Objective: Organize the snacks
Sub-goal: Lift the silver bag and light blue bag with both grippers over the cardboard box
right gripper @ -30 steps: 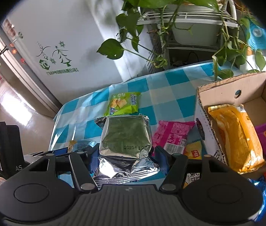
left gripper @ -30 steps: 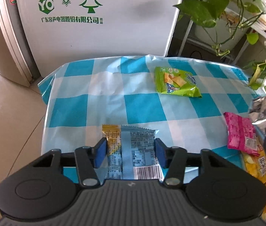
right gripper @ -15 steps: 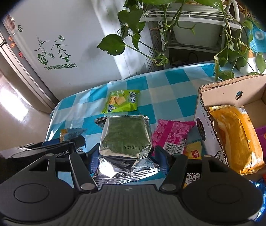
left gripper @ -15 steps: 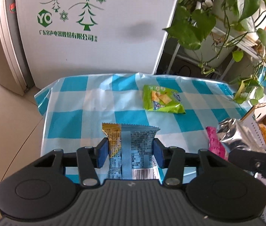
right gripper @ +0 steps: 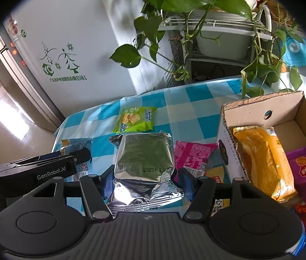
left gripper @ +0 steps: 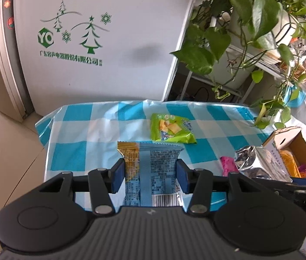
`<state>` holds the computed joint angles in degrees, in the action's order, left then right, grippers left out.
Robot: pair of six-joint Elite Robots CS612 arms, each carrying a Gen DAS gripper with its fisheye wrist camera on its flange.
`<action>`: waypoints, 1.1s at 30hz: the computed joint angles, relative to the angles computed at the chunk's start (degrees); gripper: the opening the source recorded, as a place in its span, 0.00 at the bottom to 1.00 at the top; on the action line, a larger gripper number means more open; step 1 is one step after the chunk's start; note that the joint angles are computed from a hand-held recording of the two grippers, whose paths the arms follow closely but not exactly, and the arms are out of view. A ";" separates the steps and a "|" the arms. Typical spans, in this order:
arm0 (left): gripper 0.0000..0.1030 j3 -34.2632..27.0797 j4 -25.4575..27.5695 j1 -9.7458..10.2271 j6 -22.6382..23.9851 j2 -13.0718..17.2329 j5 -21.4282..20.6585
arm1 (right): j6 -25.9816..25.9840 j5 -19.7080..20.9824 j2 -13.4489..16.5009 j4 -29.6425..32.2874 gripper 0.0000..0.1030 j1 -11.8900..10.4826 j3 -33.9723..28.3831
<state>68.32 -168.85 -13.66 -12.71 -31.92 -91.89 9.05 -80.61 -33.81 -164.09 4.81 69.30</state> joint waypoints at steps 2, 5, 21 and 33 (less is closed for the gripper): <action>0.47 0.06 -0.47 -0.08 -0.01 -0.06 -0.18 | 0.06 -0.23 -0.16 -0.54 0.65 -0.03 0.27; 0.47 0.17 -1.10 -0.18 -0.01 -0.20 -0.75 | 0.44 -0.40 -0.35 -1.14 0.65 -0.16 0.63; 0.47 0.44 -4.95 -1.53 1.16 -0.82 -3.28 | 6.31 -0.94 -4.35 -11.69 0.65 -2.19 7.62; 0.47 0.94 -7.46 -2.49 3.90 -1.06 -7.38 | 13.19 -6.23 -6.78 -15.74 0.65 -4.17 12.28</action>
<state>69.26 -176.32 -16.14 -8.81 -32.98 -99.27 22.24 -86.84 -40.58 -179.84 0.65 81.58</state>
